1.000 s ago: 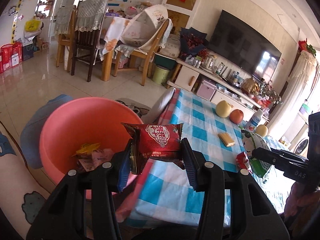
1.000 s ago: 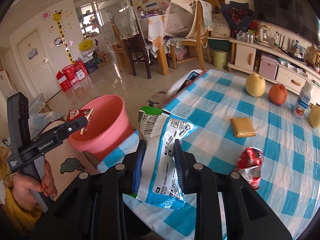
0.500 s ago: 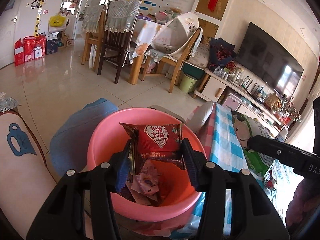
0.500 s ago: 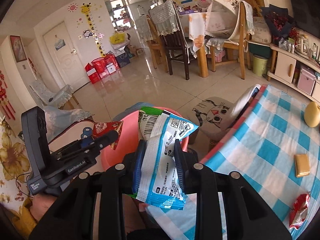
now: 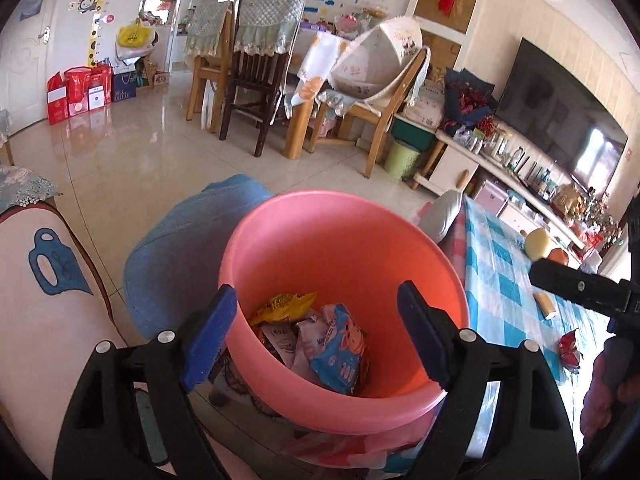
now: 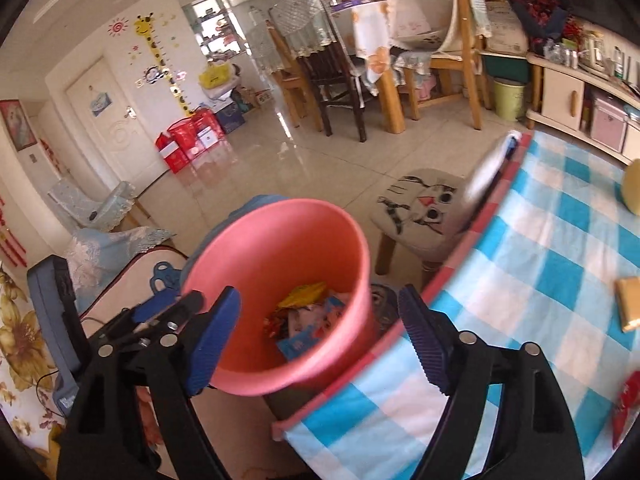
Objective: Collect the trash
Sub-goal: 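Carry the red snack with left tool while right tool carries the barcode bag to the bucket, then open left tool over the bucket while right tool releases the barcode bag into it, then move both tools back over the yellow cake and red chip bag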
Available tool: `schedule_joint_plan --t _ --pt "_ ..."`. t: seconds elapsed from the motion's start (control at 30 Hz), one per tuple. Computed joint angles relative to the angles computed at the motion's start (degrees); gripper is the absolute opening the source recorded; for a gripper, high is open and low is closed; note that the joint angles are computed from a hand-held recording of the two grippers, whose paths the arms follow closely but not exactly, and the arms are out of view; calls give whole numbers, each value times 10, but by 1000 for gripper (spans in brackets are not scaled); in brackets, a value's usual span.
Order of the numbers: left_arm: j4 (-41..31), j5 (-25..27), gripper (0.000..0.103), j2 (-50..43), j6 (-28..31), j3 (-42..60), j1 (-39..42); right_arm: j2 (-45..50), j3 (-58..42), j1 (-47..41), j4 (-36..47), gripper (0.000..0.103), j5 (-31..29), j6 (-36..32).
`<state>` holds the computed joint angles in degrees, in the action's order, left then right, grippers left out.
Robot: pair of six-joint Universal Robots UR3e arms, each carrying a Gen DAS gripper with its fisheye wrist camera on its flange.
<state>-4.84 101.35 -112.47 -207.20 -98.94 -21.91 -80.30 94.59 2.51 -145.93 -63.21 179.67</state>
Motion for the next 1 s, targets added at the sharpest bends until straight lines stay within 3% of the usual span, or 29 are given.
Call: schedule_joint_plan --t 0.1,0.37,0.57,0.63,0.77,1.0 --pt "45 13 90 3 2 -21 -9 -53 51 -29 1 91 -11 -12" --pt "81 19 93 0 26 3 -52 -177 162 -101 1 92 -21 -85" --pt "13 39 93 -17 47 85 -103 -273 223 -161 21 92 -11 -159" --pt "-40 50 96 -29 52 132 -125 -317 246 -196 33 93 7 -180" --pt "-180 98 96 -73 46 259 -167 -405 274 -293 89 96 76 -220" --pt "-277 134 96 -134 62 383 -216 -576 293 -523 283 98 228 -369"
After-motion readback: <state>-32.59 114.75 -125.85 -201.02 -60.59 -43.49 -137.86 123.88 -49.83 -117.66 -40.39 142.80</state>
